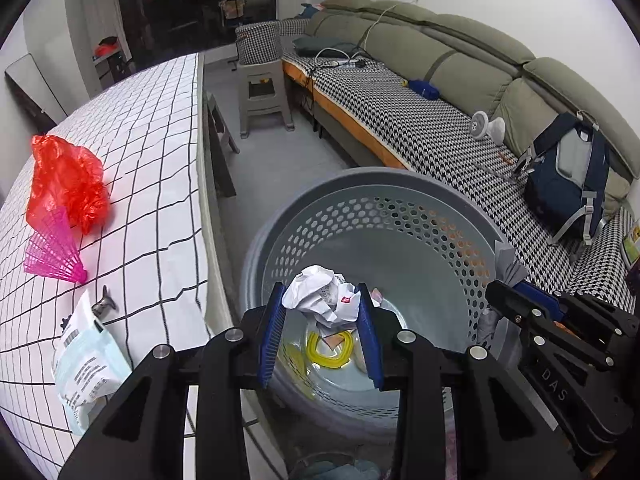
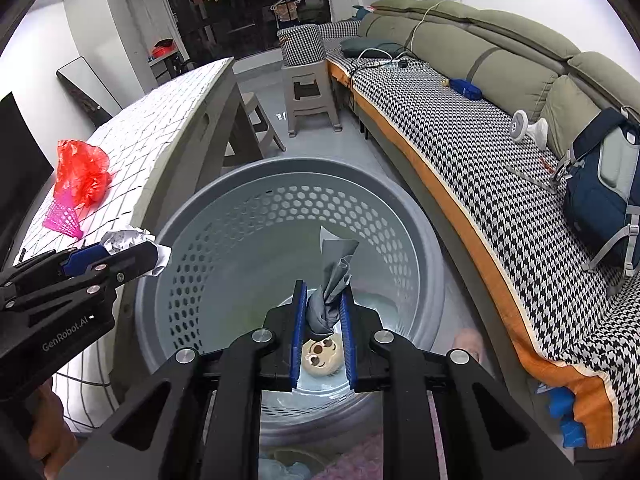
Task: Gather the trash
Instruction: 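Carry cloth and paper over the basket and open both tools, then move both open tools back from the basket to the table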
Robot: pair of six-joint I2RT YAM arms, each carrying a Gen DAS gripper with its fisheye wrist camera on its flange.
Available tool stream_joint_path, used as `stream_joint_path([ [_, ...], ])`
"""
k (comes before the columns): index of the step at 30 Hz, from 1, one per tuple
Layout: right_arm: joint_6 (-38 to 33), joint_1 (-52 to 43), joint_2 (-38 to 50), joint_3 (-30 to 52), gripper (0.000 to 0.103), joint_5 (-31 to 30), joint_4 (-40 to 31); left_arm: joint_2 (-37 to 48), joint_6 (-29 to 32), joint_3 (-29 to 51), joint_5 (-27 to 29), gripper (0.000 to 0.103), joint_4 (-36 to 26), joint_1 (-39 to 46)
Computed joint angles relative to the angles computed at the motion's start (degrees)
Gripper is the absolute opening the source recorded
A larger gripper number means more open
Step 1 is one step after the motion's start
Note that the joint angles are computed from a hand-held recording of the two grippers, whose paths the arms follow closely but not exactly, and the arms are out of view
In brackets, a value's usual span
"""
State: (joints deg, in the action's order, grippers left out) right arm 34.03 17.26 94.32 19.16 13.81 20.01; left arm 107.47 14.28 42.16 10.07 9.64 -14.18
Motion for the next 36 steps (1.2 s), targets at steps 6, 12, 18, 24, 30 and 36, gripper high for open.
stream_joint_path([
  [6,-2.11,-2.69,2.09,0.60,0.016,-3.10,2.39,2.73,-0.30,2.52,-0.31,0.037,-1.73,-0.58],
  [12,-2.86,-3.33,1.03,0.35,0.049,-3.10,3.23,2.13,-0.14,1.71,-0.91,0.051,-0.59,-0.59],
  [18,-2.45,-3.68,-1.41,-1.45,0.065,-2.21,4.28,1.72,-0.41,1.34,-1.31,0.058,-0.46,-0.14],
  [24,-0.85,-3.50,-0.71,-2.12,0.066,-1.95,4.87,0.77,-0.89,-0.18,-1.64,0.070,1.25,0.34],
  [30,0.41,-2.39,-1.63,-3.07,0.072,-0.05,4.73,0.61,-1.49,-0.55,-1.94,0.083,1.66,1.17],
  [36,1.63,-1.01,-1.82,-3.52,0.077,1.20,4.76,-1.50,-1.51,-2.59,-1.01,0.092,3.13,2.62],
])
